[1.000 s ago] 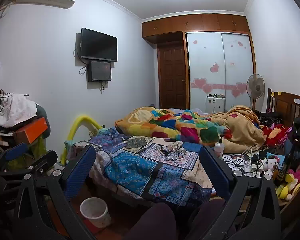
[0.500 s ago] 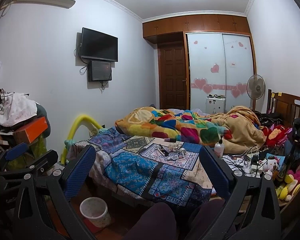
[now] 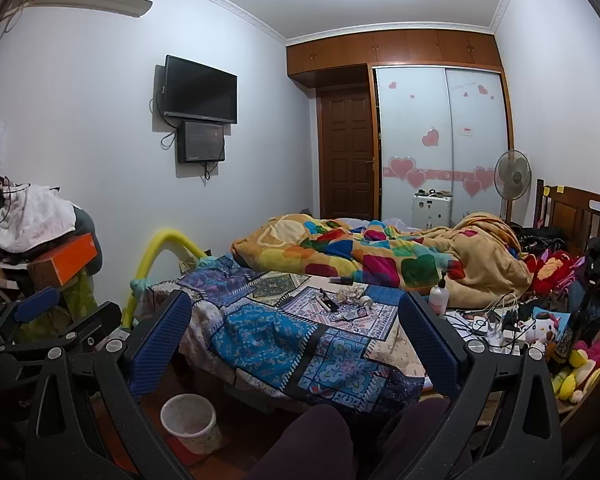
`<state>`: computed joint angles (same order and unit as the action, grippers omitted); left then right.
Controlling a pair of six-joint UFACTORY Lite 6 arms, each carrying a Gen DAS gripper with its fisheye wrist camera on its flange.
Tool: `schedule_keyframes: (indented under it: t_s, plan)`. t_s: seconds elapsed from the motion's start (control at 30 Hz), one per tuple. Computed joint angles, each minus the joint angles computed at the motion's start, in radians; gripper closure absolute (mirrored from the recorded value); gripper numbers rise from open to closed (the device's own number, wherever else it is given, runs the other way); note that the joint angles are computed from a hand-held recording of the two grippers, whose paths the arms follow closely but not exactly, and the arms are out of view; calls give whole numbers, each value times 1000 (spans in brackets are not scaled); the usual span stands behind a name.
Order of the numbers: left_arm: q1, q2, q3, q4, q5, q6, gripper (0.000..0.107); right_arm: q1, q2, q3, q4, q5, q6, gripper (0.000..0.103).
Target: Collect trash
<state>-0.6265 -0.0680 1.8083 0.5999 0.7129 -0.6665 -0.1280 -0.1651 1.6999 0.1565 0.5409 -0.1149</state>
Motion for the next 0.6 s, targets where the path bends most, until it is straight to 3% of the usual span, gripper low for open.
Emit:
schedule_keyframes:
  t_s: [0.17,0.6]
  plan:
    - [68,-36,-24,-91,-30,89,4,7,-4,1,-12,-1,9,0]
    - [68,-27,-7,-97,-22,95,4,21,-14,-3,-35,-2,27,0]
